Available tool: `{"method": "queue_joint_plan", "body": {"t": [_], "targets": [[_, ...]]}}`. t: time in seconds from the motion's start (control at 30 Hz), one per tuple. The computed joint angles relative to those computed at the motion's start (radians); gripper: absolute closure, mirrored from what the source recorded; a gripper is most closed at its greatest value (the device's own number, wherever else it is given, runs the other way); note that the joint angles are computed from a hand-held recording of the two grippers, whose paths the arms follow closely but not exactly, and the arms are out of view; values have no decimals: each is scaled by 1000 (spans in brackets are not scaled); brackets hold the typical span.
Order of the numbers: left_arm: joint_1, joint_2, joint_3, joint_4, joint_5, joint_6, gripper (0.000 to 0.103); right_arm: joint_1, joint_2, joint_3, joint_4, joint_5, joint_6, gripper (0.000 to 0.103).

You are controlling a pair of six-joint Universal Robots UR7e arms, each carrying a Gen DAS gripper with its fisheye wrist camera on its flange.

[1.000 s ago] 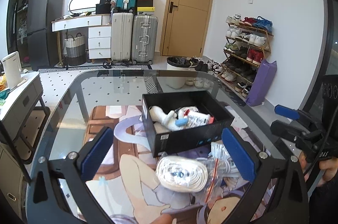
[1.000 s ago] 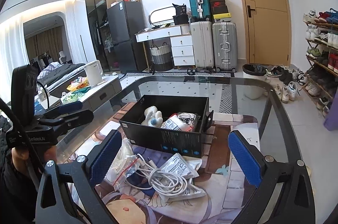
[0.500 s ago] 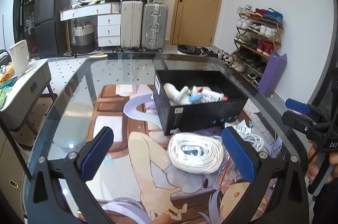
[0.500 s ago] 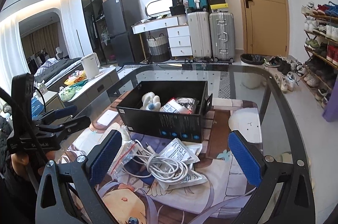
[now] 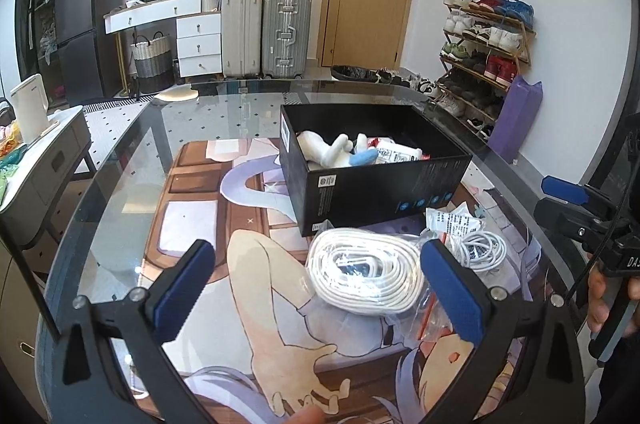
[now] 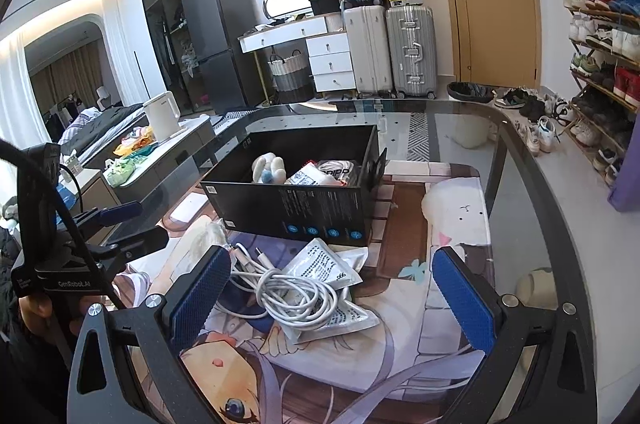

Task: Organize soft objects
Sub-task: 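Withdraw both tools from the box back over the table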

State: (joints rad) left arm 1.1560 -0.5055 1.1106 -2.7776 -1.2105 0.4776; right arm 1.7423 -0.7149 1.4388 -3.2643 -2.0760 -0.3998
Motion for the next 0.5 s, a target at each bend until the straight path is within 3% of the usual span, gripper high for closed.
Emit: {"method": "queue_joint_plan", "body": {"t": [0.1, 0.5], "targets": [[3, 6, -9, 12, 3, -4, 0, -4, 3, -2, 7, 8, 2, 1], [8, 19, -25, 44, 9, -9, 0, -4, 57, -74, 127, -77, 13, 1]]}}
